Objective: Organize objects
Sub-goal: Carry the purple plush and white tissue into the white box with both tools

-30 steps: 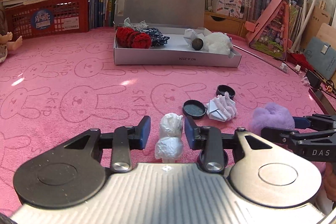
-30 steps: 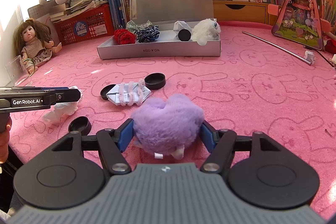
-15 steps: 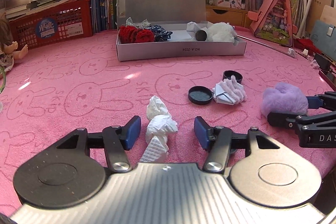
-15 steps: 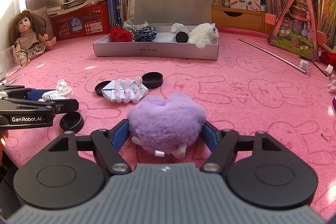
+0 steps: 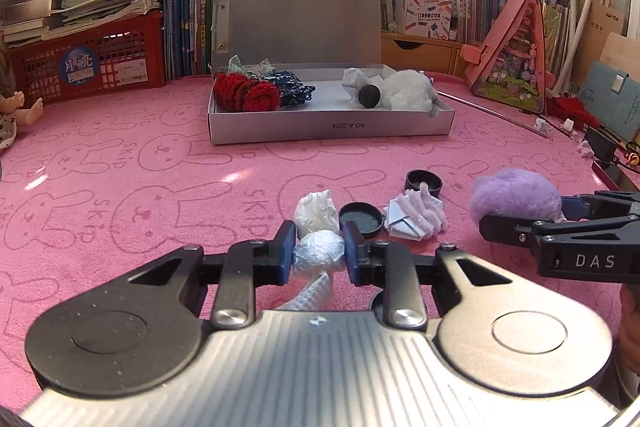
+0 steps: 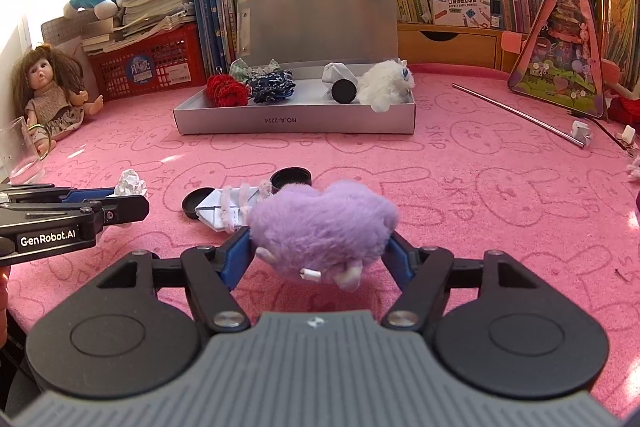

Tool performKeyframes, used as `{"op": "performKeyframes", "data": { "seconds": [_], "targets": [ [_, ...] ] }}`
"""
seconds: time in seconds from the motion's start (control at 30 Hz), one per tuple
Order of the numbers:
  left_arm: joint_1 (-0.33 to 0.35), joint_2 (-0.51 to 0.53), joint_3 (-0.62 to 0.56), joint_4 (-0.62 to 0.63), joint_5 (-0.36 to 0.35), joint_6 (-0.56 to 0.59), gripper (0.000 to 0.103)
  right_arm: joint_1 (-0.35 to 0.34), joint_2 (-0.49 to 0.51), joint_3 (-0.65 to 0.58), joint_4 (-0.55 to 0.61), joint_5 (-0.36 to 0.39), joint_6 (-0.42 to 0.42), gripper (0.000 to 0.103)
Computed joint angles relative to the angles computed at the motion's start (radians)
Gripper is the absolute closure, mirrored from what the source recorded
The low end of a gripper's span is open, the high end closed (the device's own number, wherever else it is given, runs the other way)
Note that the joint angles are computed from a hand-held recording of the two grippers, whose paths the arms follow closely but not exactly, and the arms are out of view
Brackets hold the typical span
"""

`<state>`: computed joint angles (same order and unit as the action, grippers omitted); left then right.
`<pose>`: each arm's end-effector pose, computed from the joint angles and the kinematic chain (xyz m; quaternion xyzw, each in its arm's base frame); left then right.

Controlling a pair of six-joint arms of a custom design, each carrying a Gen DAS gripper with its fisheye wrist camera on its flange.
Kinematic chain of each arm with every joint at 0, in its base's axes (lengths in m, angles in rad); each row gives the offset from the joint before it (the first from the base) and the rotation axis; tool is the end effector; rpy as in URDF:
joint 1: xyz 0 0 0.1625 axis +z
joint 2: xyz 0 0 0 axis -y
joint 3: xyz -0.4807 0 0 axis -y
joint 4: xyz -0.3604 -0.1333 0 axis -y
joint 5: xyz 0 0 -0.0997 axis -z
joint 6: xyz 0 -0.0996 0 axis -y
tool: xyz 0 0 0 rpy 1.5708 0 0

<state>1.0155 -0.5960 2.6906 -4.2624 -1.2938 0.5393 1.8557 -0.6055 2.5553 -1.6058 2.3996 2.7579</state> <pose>-0.0501 -0.3853 0.0971 0.4579 0.8295 -0.2923 0.1296 0.1394 -0.2630 -0.0153 0.0266 -0.7831 0.5100 0.3549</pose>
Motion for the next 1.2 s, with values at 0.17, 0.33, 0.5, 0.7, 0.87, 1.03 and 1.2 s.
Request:
{"op": "performKeyframes", "data": {
  "seconds": [0.17, 0.33, 0.5, 0.7, 0.87, 1.03, 1.2],
  "targets": [
    [-0.028, -0.019, -0.041, 0.058, 0.019, -0.021, 0.073, -0.009, -0.043, -0.003, 0.007, -0.022, -0.003, 0.032],
    [-0.045, -0.039, -0.091, 0.128, 0.025, -0.045, 0.073, -0.005, -0.075, -0.012, -0.016, -0.021, -0.074, 0.032],
    [-0.056, -0.048, -0.129, 0.157, 0.016, -0.037, 0.073, -0.019, -0.11, -0.021, 0.006, -0.041, -0.089, 0.032],
    [-0.051, -0.078, -0.168, 0.228, 0.001, -0.052, 0.073, -0.035, -0.138, -0.03, 0.045, -0.065, -0.083, 0.032],
    [-0.05, -0.092, -0.196, 0.28, 0.002, -0.058, 0.073, -0.049, -0.169, -0.042, 0.088, -0.089, -0.084, 0.032],
    [-0.054, -0.1, -0.245, 0.338, 0.001, -0.063, 0.073, -0.071, -0.213, -0.066, 0.157, -0.123, -0.077, 0.032],
    [-0.06, -0.089, -0.336, 0.392, -0.008, -0.049, 0.073, -0.105, -0.272, -0.108, 0.256, -0.16, -0.082, 0.032]
  ]
}}
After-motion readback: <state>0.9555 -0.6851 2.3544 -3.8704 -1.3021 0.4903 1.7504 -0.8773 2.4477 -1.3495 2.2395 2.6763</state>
